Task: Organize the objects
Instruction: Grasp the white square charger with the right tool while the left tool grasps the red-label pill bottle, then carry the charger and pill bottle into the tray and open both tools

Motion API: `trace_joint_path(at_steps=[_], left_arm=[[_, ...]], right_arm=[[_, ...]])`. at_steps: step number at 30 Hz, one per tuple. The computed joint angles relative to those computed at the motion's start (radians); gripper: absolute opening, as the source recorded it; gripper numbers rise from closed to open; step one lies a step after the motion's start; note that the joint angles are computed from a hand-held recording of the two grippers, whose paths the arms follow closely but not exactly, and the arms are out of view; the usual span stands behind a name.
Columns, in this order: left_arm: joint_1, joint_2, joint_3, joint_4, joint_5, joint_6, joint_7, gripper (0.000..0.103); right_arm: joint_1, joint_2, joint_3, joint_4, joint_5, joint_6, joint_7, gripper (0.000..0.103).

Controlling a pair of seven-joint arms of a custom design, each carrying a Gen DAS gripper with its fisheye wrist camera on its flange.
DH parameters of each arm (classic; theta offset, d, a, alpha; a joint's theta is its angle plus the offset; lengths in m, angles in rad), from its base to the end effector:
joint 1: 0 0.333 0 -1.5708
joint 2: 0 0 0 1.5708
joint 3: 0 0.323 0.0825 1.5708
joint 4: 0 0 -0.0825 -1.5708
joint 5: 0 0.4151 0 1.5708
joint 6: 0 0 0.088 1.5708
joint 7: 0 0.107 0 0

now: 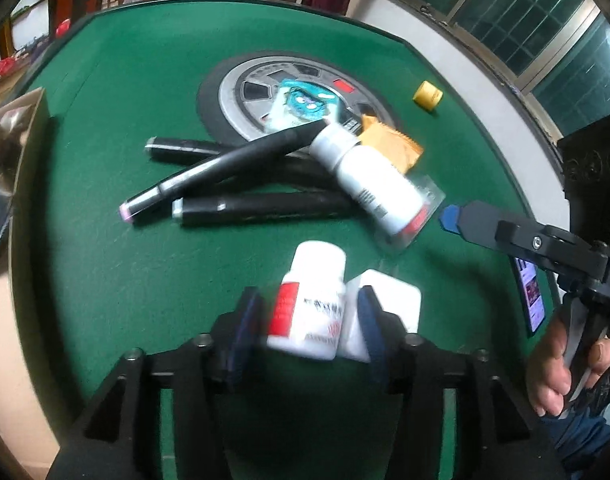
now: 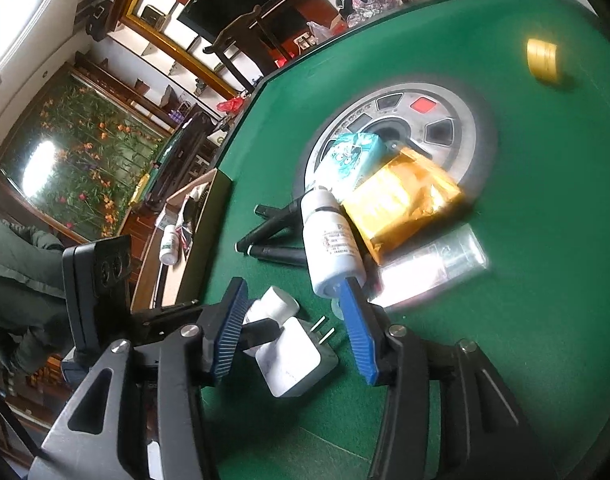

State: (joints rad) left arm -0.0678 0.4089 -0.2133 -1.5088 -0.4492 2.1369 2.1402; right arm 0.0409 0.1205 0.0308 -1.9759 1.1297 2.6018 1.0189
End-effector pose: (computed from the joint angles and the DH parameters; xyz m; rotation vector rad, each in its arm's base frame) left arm 0.7047 -0.1989 0.4590 1.3370 -2.6027 0.7803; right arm 0.6438 0.0271 0.4456 -1.3821 1.7602 0.0460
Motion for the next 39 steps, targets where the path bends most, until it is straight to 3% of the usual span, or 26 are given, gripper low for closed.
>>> trace_joint_path(at_steps=[3, 6, 8, 10, 13, 17, 21, 22, 29, 31, 32, 39], left_arm=[[-0.009, -0.010, 0.008, -0.023, 0.018, 0.052, -0.005, 0.046], [-0.044, -0.006, 0.019, -0.046, 0.097, 0.158, -0.015, 0.043], [-0.056, -0.013, 0.023, -0.068, 0.131, 0.208, -0.020, 0.035], [-0.057, -0.030, 0.029, -0.098, 0.155, 0.240, -0.032, 0.029], [-0.032, -0.056, 0.023, -0.137, 0.128, 0.252, -0.023, 0.029], [0.004, -0.094, 0.015, -0.191, 0.065, 0.260, 0.019, 0.029], [0.004, -0.098, 0.018, -0.196, 0.056, 0.257, 0.028, 0.029], [0.000, -0.100, 0.019, -0.199, 0.061, 0.264, 0.028, 0.029], [-0.003, -0.097, 0.018, -0.202, 0.054, 0.286, 0.038, 0.029], [-0.009, -0.103, 0.019, -0.218, 0.064, 0.316, 0.040, 0.029], [-0.012, -0.107, 0.019, -0.228, 0.067, 0.333, 0.040, 0.029], [0.009, -0.132, 0.003, -0.263, -0.011, 0.346, 0.068, 0.029]], right_arm=[[0.014, -0.011, -0.001, -0.022, -0.072, 0.027, 0.063, 0.048], [0.027, -0.027, 0.002, -0.052, -0.115, 0.054, 0.115, 0.050], [0.038, -0.038, 0.004, -0.072, -0.143, 0.071, 0.146, 0.050], [0.055, -0.052, 0.006, -0.097, -0.207, 0.101, 0.179, 0.050], [0.081, -0.062, 0.009, -0.120, -0.336, 0.119, 0.242, 0.050], [0.114, -0.051, 0.014, -0.126, -0.544, 0.156, 0.339, 0.055], [0.154, -0.021, -0.019, -0.112, -1.016, 0.197, 0.604, 0.058], [0.151, -0.013, -0.017, -0.103, -1.059, 0.198, 0.611, 0.064], [0.105, 0.015, 0.031, -0.068, -0.993, 0.135, 0.472, 0.065], [0.112, 0.004, 0.029, -0.095, -1.020, 0.186, 0.475, 0.061], [0.108, -0.003, 0.034, -0.109, -1.001, 0.208, 0.457, 0.053], [0.098, -0.030, 0.040, -0.135, -0.905, 0.225, 0.402, 0.050]])
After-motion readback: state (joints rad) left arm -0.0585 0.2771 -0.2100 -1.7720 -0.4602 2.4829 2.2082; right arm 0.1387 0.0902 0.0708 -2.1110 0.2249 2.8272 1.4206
